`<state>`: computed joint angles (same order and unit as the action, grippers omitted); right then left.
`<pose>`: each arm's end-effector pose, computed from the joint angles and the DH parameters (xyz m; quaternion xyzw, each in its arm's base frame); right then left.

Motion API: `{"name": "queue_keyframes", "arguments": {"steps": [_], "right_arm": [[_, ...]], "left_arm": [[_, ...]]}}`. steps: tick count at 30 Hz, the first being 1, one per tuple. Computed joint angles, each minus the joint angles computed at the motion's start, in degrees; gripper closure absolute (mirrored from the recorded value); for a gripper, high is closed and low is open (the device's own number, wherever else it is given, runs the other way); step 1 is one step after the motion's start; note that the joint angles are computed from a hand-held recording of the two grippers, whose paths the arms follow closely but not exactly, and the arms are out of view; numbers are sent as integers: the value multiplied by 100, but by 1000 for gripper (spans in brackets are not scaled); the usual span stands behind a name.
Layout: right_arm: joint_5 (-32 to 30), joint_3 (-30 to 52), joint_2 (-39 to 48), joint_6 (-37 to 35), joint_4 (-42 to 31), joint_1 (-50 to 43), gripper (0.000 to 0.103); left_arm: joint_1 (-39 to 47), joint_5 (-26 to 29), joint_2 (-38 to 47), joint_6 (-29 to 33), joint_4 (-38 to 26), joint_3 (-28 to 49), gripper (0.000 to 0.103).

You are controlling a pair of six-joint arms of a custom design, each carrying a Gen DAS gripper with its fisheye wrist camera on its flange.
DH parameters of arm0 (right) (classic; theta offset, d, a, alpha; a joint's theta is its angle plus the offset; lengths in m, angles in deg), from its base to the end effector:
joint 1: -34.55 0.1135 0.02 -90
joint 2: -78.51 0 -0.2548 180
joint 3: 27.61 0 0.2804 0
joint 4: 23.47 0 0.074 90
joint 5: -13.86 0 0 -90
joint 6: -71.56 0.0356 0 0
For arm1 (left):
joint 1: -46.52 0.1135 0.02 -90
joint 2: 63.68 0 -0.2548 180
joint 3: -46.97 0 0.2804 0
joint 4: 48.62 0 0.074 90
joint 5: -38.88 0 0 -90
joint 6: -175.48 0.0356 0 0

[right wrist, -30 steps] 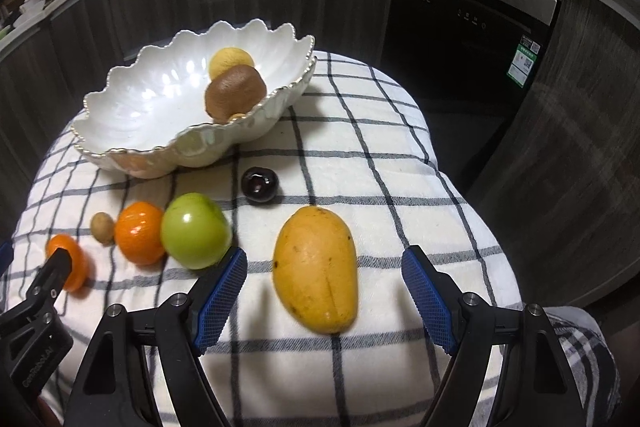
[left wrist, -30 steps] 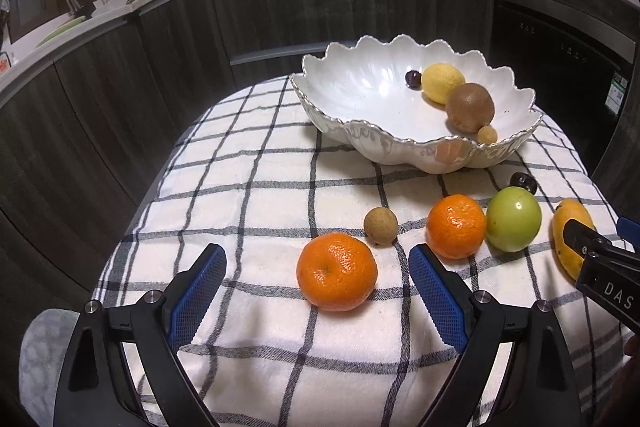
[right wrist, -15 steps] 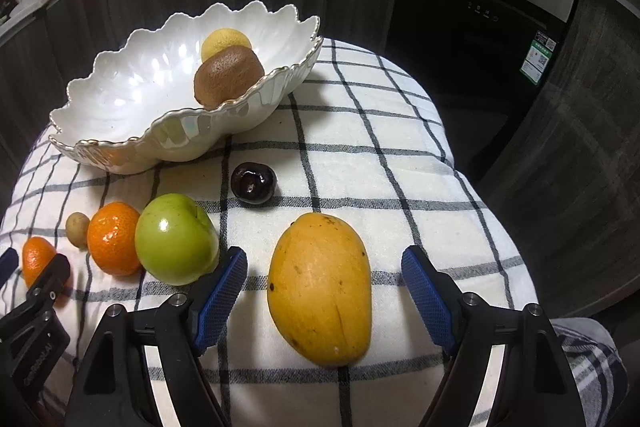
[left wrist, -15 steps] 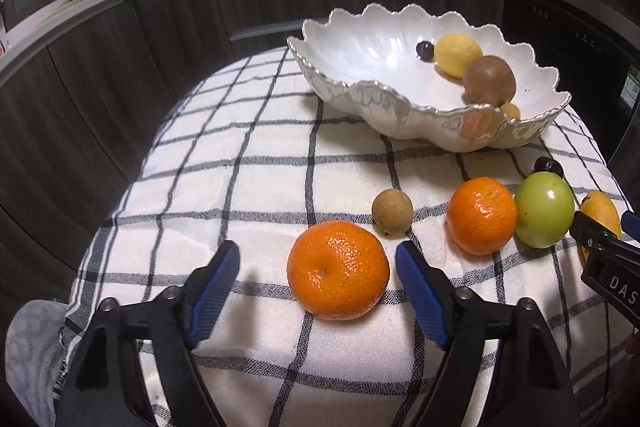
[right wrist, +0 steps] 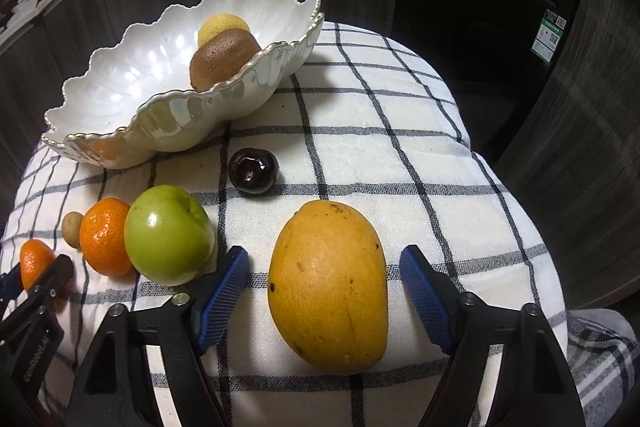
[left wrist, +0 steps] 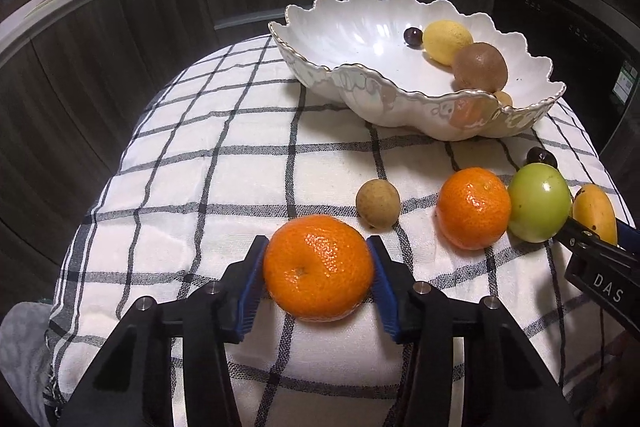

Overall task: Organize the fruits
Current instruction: 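Grasp the orange with the left tool while the right tool grasps the yellow mango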

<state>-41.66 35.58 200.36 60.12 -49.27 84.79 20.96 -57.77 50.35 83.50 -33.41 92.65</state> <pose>0.2139 0.2256 -0.0124 0.2473 0.9215 -0.0863 0.2869 0.2659 -0.1226 -0.0019 0.1756 0.9309 -0.0217 0.3196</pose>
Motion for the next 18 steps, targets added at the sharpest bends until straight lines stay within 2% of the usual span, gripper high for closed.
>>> {"name": "queue_keyframes", "arguments": {"steps": [2, 3, 5, 11, 18], "right_arm": [[24, -6, -22, -79, 43, 18, 41], [38, 7, -26, -111, 38, 26, 43], [60, -15, -58, -144, 70, 39, 53], [87, -114, -140, -131, 175, 99, 53], [285, -121, -322, -62, -26, 199, 53]], "left_arm": [[13, 23, -9, 0, -16, 3, 55], [10, 12, -9, 1, -16, 2, 55], [8, -4, -30, 15, -10, -20, 56], [-14, -11, -146, 55, 82, -123, 56], [19, 59, -295, 59, 67, -189, 56]]}}
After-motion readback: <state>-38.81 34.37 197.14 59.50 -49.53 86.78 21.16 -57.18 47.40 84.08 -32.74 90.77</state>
